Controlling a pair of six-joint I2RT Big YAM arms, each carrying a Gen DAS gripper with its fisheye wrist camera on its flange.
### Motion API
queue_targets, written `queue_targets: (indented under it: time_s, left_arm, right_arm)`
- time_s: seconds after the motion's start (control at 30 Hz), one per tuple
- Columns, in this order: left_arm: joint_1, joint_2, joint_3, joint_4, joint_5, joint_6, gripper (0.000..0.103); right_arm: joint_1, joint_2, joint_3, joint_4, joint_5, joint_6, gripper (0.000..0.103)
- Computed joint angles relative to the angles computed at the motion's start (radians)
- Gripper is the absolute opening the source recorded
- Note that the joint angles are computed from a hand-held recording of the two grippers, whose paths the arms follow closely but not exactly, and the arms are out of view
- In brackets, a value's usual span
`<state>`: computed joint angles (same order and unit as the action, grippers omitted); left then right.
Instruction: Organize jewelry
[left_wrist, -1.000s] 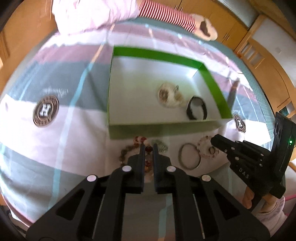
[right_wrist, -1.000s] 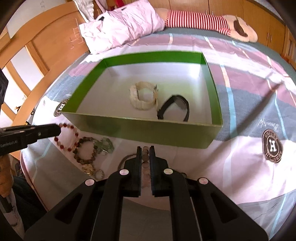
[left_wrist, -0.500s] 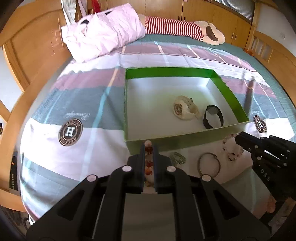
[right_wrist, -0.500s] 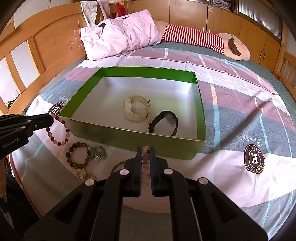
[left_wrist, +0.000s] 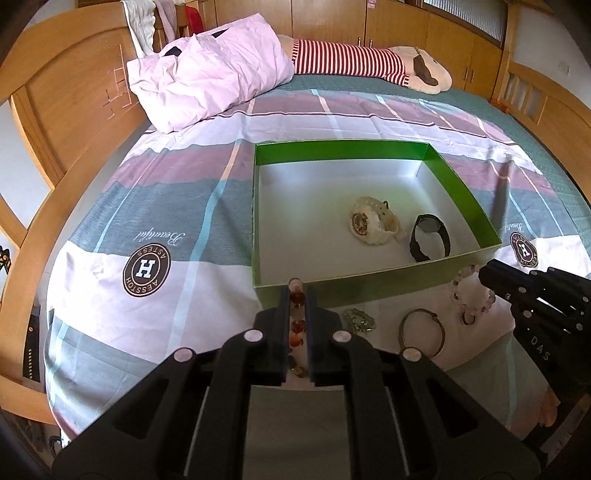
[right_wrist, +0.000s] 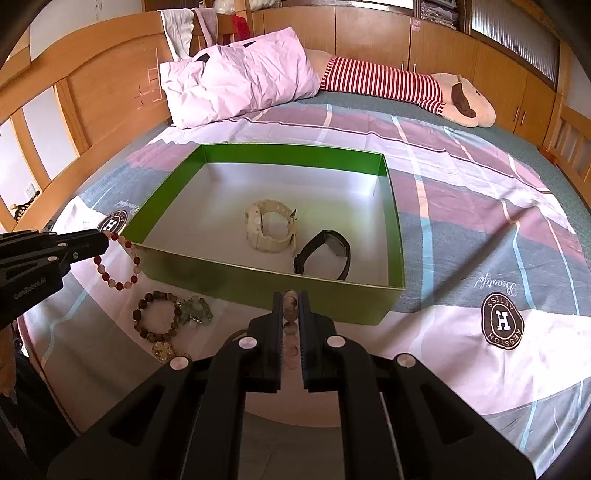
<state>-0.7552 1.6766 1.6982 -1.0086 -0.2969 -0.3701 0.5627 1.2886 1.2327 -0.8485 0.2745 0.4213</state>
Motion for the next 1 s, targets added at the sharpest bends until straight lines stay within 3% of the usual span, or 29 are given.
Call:
queue_targets:
  time_s: [1.0]
  left_arm:
    - [-0.002,0.007,0.005,-0.01,-0.012,-0.011,0.007]
  right_arm:
    - [0.01,0.012,0.007,-0.015,0.007,0.009,0.007]
